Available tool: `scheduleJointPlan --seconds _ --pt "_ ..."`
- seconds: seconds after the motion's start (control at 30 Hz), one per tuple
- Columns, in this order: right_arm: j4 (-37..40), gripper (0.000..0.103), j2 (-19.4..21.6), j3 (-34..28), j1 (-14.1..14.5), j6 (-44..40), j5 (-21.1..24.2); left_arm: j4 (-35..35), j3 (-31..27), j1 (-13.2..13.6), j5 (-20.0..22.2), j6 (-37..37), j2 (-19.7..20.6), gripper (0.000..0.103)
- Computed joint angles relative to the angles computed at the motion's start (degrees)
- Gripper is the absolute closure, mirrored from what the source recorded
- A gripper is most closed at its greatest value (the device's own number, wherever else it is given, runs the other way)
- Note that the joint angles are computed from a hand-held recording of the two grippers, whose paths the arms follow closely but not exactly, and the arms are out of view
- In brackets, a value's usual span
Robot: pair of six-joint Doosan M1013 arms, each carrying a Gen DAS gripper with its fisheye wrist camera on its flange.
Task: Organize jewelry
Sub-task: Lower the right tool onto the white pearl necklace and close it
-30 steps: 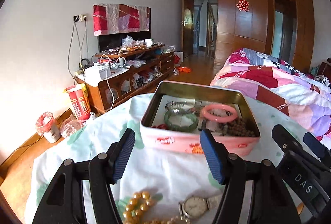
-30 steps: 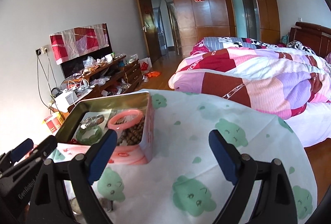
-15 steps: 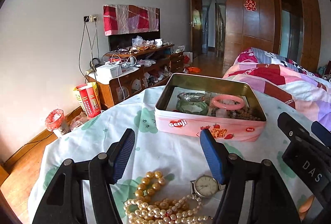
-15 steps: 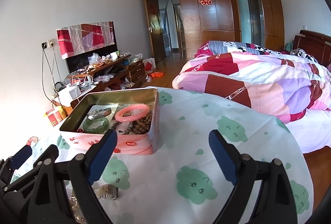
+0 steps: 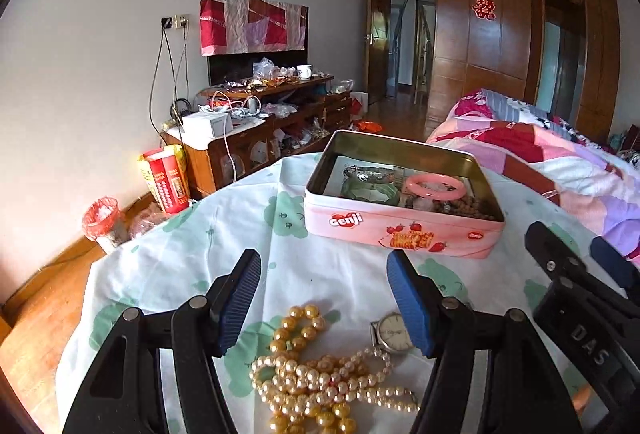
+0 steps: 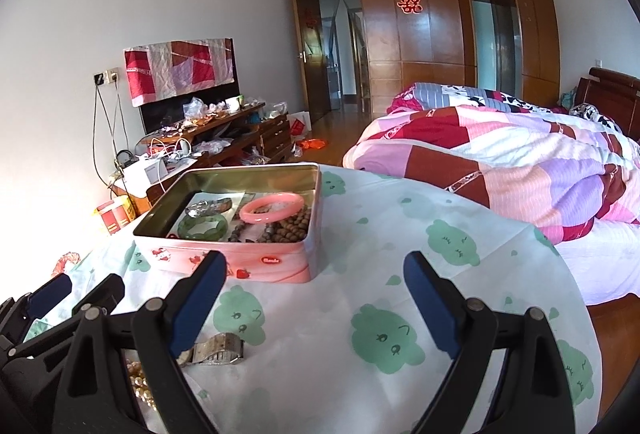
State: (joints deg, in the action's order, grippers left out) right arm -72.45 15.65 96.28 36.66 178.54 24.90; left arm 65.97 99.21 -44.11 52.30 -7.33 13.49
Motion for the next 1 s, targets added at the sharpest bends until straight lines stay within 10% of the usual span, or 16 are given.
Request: scheduleJointPlan --seconds 0.6,1.0 --pt "4.96 0.011 -0.78 0.73 -0.40 -4.04 -2.93 -11.78 6.65 2.82 -1.99 9.67 -6.46 0.037" --pt "6.96 0.011 -0.76 0.73 -0.53 -4.88 -2.69 -14.32 6.64 2.30 -13.28 19.01 -6.78 0.037"
